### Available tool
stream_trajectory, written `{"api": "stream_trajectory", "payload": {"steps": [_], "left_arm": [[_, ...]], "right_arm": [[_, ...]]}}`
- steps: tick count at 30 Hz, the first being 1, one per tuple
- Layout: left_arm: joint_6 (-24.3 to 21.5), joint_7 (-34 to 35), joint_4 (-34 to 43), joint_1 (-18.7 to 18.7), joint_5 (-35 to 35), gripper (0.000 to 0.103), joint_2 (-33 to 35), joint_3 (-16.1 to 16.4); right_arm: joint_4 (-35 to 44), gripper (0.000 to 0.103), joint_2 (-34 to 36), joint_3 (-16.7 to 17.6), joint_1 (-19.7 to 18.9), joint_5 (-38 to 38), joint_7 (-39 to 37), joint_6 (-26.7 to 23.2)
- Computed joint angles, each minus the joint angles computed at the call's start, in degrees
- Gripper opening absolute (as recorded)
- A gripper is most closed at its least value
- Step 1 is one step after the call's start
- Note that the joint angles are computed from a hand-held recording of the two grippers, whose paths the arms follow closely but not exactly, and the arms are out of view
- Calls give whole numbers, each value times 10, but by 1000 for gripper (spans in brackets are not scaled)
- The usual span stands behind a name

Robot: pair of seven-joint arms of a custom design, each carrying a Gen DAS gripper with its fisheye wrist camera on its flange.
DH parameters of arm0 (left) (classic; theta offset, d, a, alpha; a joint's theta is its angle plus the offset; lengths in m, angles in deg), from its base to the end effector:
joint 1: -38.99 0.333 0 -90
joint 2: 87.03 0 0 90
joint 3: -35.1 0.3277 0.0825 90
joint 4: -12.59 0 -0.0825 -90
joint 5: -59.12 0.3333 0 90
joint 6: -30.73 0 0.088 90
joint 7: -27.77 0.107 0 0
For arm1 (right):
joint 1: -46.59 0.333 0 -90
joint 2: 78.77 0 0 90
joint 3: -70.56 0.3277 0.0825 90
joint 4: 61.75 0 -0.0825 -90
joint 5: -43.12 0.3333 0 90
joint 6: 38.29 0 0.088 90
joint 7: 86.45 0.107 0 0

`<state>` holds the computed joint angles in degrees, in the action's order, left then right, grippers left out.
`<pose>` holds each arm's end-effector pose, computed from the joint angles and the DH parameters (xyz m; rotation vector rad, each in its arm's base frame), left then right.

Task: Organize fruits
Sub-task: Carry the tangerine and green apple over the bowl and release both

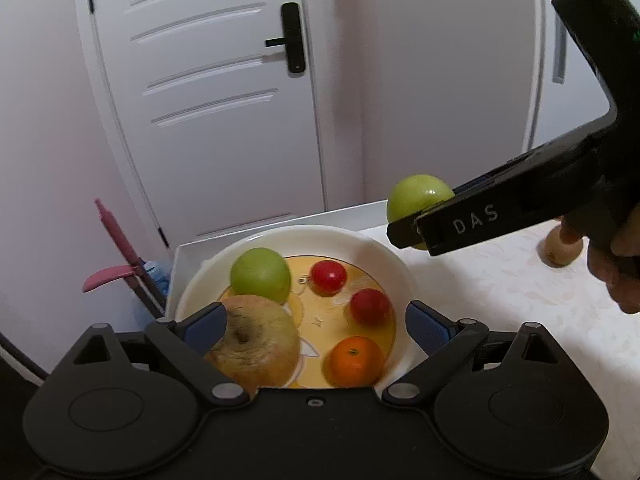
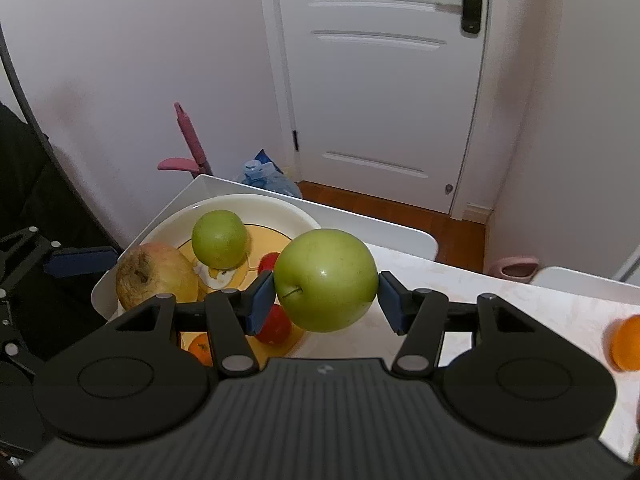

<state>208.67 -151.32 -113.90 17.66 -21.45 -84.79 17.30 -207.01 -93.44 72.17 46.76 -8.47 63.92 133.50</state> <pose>0.4421 -0.2507 0.4549 -0.8599 2.3694 -1.0663 0.4207 0.0700 0.4731 -1.6180 1.9212 -0.7671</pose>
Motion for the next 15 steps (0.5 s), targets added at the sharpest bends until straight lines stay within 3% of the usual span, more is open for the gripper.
{"api": "stream_trajectory", "payload": {"steps": [15], "left_arm": [[-12,-7,6,16,1,99,5,8]], "right_arm": [[44,73,74,-10,7,-67,38,28]]}}
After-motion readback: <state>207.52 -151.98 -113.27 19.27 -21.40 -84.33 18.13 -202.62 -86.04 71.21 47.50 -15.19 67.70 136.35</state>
